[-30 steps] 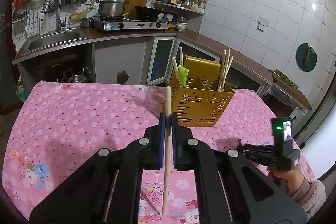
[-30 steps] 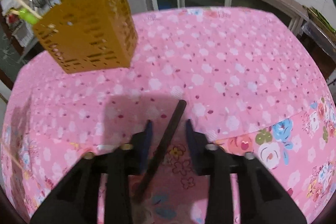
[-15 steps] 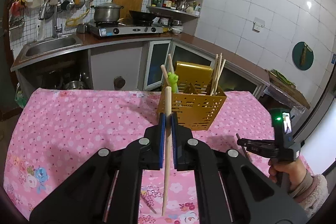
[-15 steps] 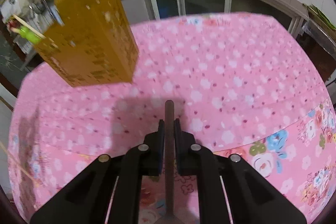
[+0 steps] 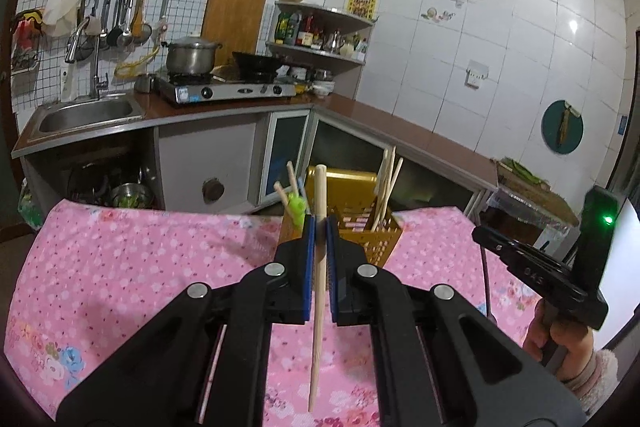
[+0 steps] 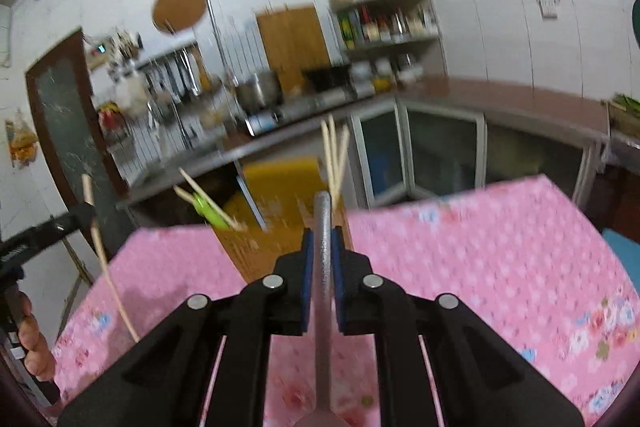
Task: Organize utensils
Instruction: 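Carry the chopstick and dark-handled utensil above the yellow holder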
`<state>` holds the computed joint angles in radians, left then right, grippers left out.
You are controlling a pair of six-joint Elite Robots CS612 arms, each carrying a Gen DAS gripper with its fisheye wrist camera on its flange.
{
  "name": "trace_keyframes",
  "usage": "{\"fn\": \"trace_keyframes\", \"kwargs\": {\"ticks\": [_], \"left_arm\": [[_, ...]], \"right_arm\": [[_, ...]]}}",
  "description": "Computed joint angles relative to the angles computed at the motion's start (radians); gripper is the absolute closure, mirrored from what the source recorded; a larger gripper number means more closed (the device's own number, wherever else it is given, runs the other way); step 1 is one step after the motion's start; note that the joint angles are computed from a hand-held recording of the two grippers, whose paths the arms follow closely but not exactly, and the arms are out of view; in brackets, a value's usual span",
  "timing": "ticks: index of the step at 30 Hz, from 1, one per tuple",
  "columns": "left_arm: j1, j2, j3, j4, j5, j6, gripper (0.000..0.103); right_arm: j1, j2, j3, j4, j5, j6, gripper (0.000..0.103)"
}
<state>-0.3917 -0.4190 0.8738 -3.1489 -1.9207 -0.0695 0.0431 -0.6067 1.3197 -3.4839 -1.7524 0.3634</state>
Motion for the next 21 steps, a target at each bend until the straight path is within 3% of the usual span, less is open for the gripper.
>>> {"fn": "trace_keyframes", "kwargs": {"ticks": [12, 16, 21], "left_arm": [[-0.019, 0.064, -0.160, -0.054, -0.003, -0.009, 0.099], [-0.030, 0.111, -0.254, -0.099, 0.013, -0.015, 0.099], [-0.045, 0.188, -0.395, -0.097, 0.032, 0.006, 0.099]], "right_arm": [[-0.015, 0.093, -0.162, -0.190, -0.010, -0.016, 0.094], [-0.016, 0.137, -0.249, -0.194, -0.004, -0.022, 0.094], [-0.012, 0.194, -0.357, -0.200, -0.018, -0.102, 0.094]]}}
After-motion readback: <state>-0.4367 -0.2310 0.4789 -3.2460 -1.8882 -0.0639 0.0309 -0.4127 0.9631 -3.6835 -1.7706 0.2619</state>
